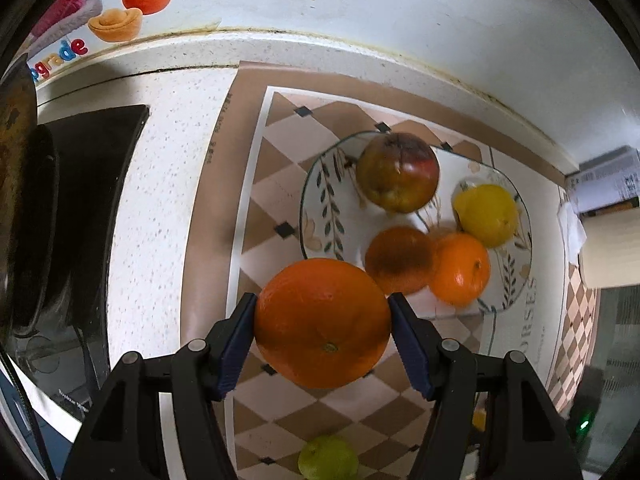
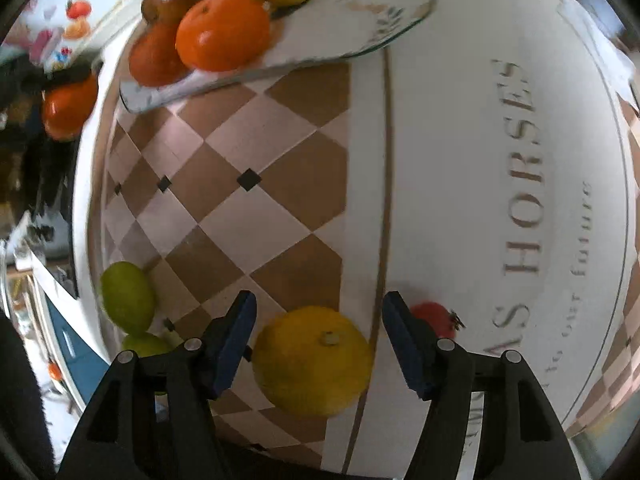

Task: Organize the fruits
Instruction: 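Carry both fruits onto the floral plate and open both grippers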

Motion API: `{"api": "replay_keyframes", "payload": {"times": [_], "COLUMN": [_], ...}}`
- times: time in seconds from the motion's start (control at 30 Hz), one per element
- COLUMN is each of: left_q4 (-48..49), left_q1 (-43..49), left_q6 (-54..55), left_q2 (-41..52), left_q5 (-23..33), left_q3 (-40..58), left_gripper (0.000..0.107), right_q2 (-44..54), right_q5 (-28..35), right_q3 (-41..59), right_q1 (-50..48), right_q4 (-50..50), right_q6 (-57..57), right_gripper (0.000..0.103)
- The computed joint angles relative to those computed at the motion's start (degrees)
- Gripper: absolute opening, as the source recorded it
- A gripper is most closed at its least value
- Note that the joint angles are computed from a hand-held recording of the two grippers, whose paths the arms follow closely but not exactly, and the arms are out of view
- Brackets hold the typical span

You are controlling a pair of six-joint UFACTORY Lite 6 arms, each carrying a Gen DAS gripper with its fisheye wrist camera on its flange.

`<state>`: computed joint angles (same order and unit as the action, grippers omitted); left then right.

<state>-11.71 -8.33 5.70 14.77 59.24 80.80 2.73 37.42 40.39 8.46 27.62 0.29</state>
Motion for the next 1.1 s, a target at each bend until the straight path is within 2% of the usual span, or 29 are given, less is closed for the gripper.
{"api": "replay_keyframes", "payload": {"times": [0.17,0.3,0.33,0.37,0.5,0.63,0.7,0.77,0.97,1.1], "left_q4": [-0.72,-0.38,-0.43,-0.32,-0.6,-1.96,-1.8,-1.61,-2.92,-5.83], "left_q1": [-1.2,-1.72,-1.72,-1.69,-1.09,-0.31,-0.58,-0.95,-1.12,0.06], "left_q6": [-0.05,-0.51,-0.53,-0.55,-0.59,0.06,-0.64,-1.65,-5.04,-7.12], "left_q2": [-2.7,-3.79,-3.9,-4.08,-4.1,-2.17,0.24,4.01,19.26,27.57], "left_q5": [-1.07,-1.28,-1.27,-1.21,-0.4,1.4,1.92,2.47,6.44,10.1], "left_q3": [-3.49,-4.6,-4.73,-4.75,-3.69,0.66,4.44,9.31,24.23,32.14], "left_gripper": [0.063,0.063,0.063,0.063,0.063,0.063,0.063,0.063,0.063,0.063], "right_q2": [-0.62,4.03,4.54,3.59,4.09,-0.29,-0.99,2.41,24.88,35.28], "right_q5": [3.75,2.3,1.68,0.73,-1.77,0.25,2.09,2.81,6.9,9.28], "right_q3": [-0.04,1.33,1.15,-0.69,-0.89,0.27,4.37,12.3,43.03,55.35], "right_q1": [-2.37,0.27,1.21,2.61,5.98,-0.42,-5.37,-9.78,-17.77,-17.82], "right_q4": [3.81,8.09,9.13,11.34,12.63,13.05,11.47,7.9,2.3,0.36], "right_q6": [-6.74,-9.69,-9.94,-11.23,-9.64,-9.91,-9.76,-8.17,-3.55,0.74], "right_gripper": [0.068,0.068,0.066,0.06,0.059,0.058,0.058,0.058,0.058,0.058]}}
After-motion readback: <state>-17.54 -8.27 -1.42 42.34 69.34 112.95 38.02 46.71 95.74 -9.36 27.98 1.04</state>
